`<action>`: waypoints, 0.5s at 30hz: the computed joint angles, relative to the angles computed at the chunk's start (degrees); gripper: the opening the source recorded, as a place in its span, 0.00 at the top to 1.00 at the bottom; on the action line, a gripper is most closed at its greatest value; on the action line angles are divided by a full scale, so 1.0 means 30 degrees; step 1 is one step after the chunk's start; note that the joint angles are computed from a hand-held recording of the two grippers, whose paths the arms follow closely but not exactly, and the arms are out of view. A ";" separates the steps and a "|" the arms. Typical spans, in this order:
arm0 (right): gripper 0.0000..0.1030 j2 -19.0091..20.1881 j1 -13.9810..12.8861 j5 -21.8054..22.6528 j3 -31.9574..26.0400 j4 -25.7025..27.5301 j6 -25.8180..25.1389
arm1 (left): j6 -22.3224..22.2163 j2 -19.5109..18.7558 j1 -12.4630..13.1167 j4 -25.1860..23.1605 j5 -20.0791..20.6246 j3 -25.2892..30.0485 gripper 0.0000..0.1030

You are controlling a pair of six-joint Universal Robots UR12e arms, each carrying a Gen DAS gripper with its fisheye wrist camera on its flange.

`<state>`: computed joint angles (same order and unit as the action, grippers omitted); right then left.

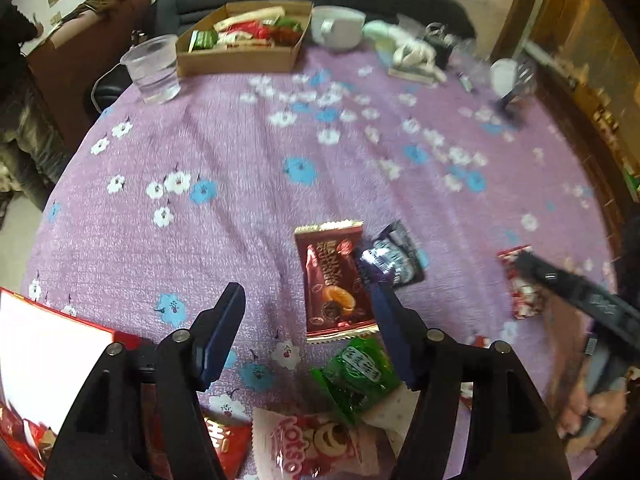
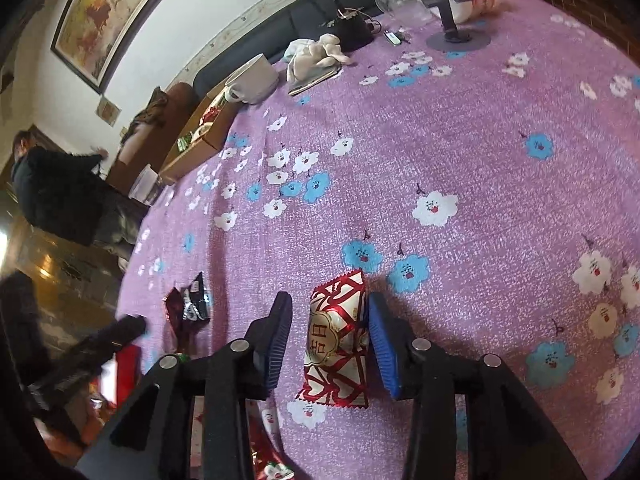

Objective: Organize snacks
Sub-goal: 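Grasp the chocolate wafer packet with the left gripper while the right gripper holds the candy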

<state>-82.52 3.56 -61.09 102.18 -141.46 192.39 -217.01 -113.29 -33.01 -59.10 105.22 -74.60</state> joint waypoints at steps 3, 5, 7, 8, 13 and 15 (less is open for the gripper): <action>0.58 -0.0022 0.0002 0.0008 -0.0076 0.0358 -0.0438 | -0.0102 -0.0411 -0.0134 -0.0191 0.0248 0.0312 0.37; 0.58 -0.0026 -0.0019 0.0099 -0.0133 0.0623 -0.0724 | 0.0016 -0.0524 -0.0255 -0.0427 0.0474 0.0420 0.37; 0.58 -0.0028 -0.0105 0.0314 -0.0173 0.0902 -0.0907 | 0.0475 -0.0762 -0.0435 -0.0473 0.1011 0.0677 0.37; 0.58 -0.0025 -0.0141 0.0392 -0.0190 0.0996 -0.0966 | 0.0746 -0.0847 -0.0513 -0.0450 0.1312 0.0732 0.37; 0.58 -0.0116 0.0410 -0.1300 -0.0287 0.0930 -0.1831 | 0.2429 -0.0811 -0.0643 0.0947 0.1960 0.0244 0.37; 0.58 -0.0129 0.1003 -0.3068 -0.0389 0.0772 -0.2691 | 0.2632 -0.0715 -0.0547 0.1354 0.1803 0.0021 0.38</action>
<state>-82.91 6.57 -70.29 101.02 -139.15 184.32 -209.11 -115.43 -34.66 -55.04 110.63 -74.53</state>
